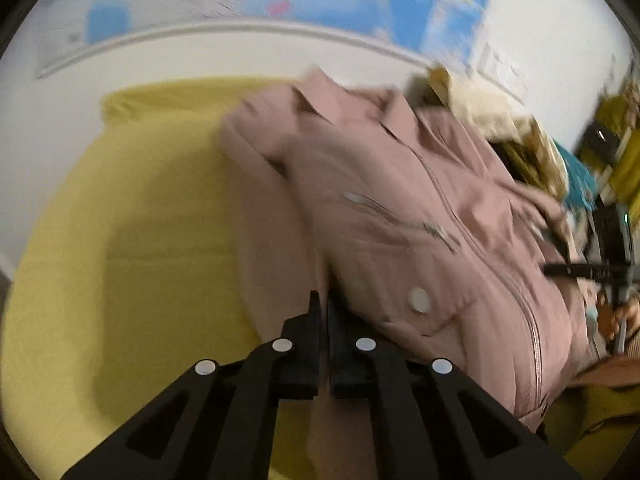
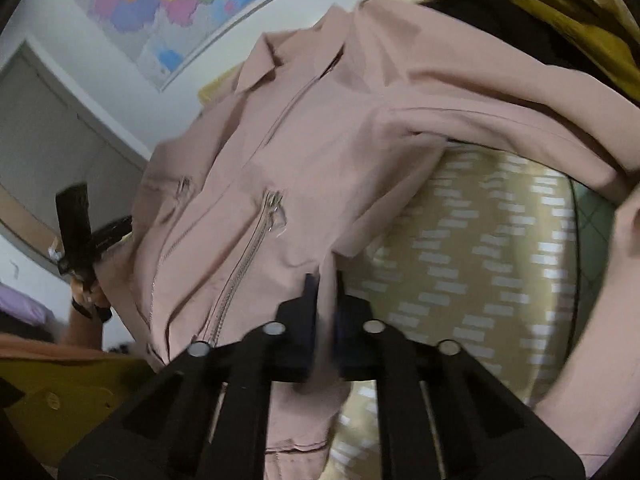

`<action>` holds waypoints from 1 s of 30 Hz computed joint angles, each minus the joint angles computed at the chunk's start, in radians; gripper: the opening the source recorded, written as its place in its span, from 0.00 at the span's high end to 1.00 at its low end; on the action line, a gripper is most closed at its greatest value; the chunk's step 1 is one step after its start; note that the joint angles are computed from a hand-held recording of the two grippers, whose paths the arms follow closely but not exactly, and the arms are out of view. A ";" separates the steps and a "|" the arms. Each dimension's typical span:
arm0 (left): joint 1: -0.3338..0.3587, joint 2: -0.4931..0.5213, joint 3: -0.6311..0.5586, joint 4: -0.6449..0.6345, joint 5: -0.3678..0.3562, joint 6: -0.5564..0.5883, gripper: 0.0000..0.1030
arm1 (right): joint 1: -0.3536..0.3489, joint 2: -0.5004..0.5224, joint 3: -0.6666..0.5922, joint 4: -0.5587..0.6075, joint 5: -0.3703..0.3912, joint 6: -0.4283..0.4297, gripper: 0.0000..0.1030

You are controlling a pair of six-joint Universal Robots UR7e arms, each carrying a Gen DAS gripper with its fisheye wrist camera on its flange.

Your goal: Fold large clothes

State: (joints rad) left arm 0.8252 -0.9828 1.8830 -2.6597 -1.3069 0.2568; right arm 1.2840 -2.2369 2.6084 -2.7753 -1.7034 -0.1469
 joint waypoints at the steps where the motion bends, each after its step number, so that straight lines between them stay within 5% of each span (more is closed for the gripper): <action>1: -0.002 -0.014 0.006 -0.025 0.027 -0.013 0.99 | -0.025 -0.026 0.001 0.018 0.029 -0.006 0.95; 6: -0.017 -0.067 0.018 -0.150 0.228 -0.036 1.00 | -0.035 -0.085 0.002 0.002 0.011 -0.009 0.97; 9: 0.001 -0.092 0.017 -0.076 0.114 -0.008 0.95 | -0.052 -0.106 0.000 -0.016 0.013 -0.002 0.98; 12: -0.021 -0.054 0.037 -0.016 0.129 0.053 0.87 | -0.081 -0.111 0.000 -0.046 -0.007 0.021 0.98; 15: -0.005 -0.024 0.022 0.056 0.041 0.039 0.79 | -0.172 -0.182 0.009 -0.044 0.029 0.021 0.98; 17: 0.001 -0.010 0.018 0.057 0.041 0.008 0.53 | -0.268 -0.248 0.018 -0.001 0.101 0.029 0.98; 18: 0.005 -0.008 0.013 0.068 0.032 0.001 0.50 | -0.284 -0.255 0.019 0.010 0.108 0.031 0.98; 22: 0.005 -0.030 0.029 0.106 0.013 0.046 0.40 | -0.215 -0.177 0.022 -0.018 0.026 0.042 0.97; 24: 0.003 -0.025 0.036 0.116 -0.004 0.041 0.46 | -0.220 -0.180 0.021 -0.003 0.067 0.031 0.94; 26: -0.017 -0.015 0.068 0.033 0.045 0.046 0.82 | -0.156 -0.130 0.014 -0.031 0.012 0.047 0.91; 27: -0.011 -0.016 0.065 0.021 0.041 0.038 0.90 | -0.145 -0.121 0.012 -0.031 0.009 0.048 0.89; 30: -0.025 -0.009 0.043 -0.045 0.148 -0.001 0.95 | -0.134 -0.112 0.008 -0.013 0.020 0.050 0.88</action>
